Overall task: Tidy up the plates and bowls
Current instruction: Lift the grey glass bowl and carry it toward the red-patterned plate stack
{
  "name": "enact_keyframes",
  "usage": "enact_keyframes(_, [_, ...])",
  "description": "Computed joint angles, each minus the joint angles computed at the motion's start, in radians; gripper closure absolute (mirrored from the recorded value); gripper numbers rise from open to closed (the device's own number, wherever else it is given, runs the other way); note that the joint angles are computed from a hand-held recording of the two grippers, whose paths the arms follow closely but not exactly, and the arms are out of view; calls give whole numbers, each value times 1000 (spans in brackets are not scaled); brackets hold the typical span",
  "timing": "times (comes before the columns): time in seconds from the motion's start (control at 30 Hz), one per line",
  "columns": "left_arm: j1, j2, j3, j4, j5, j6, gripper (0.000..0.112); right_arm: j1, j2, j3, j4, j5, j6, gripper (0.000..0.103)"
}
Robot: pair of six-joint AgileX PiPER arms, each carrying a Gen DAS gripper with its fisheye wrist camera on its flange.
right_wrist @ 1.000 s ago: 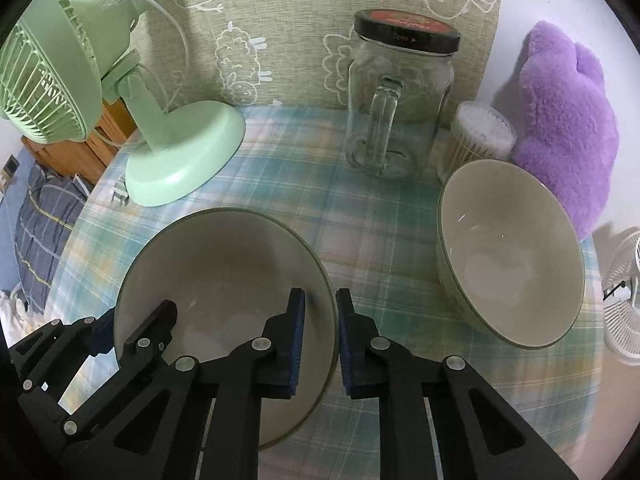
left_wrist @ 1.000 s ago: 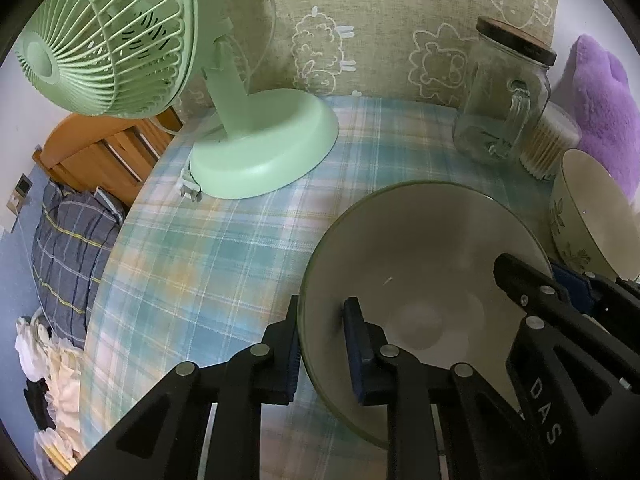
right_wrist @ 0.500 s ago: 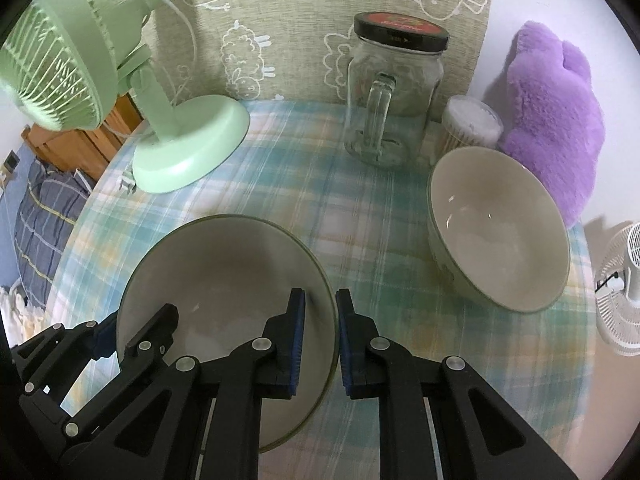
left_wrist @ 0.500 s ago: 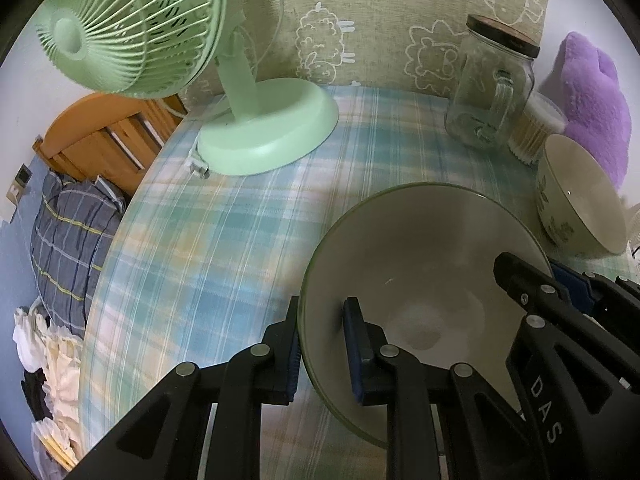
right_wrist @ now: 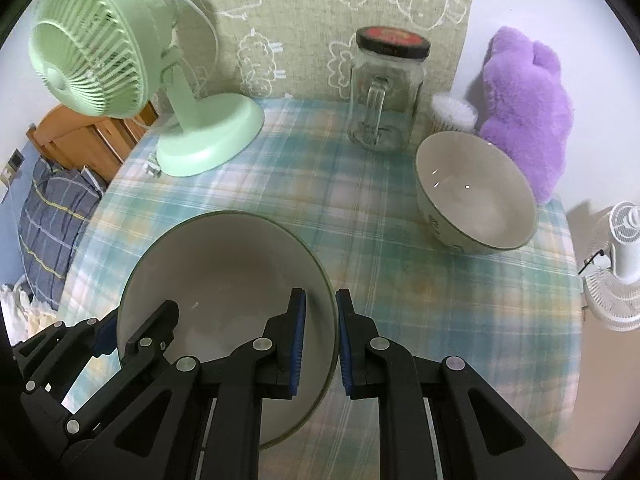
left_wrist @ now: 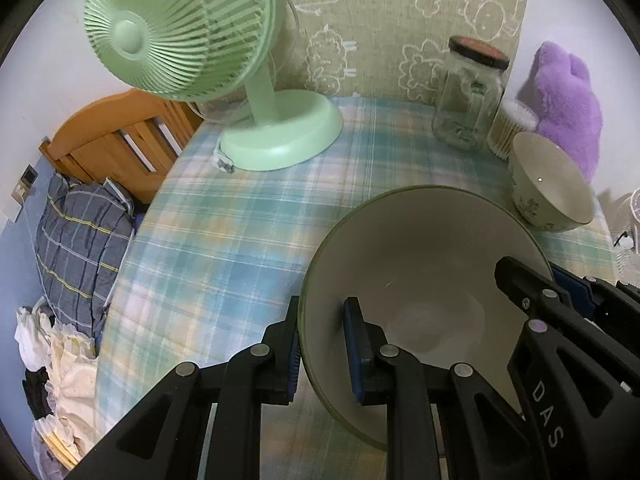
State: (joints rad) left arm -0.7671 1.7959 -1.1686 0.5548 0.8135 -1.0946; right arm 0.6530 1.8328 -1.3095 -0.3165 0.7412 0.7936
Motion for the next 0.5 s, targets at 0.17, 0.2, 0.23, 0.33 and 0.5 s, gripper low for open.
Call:
enact_keyframes(0.17, [-22,-97,60,5,17,-3,95,49,-57,6,-35,58,68,85])
enact_keyframes(0.2, [-28,-116,72,7,19,-2,95,68,-73,7,-50,78,95,85])
enact_keyframes(0.23, [-34,-136,85,9,21,-2,95,80,-81,6,-59,91,113,85])
enact_keyframes(0.33, [-43,-191,121,5,19,14,95,128,-116,12,-90,142,180,85])
enact_keyframes(0.5, [-72,-289,179,7,36,34,95,214,-158,4,-132,230,291,88])
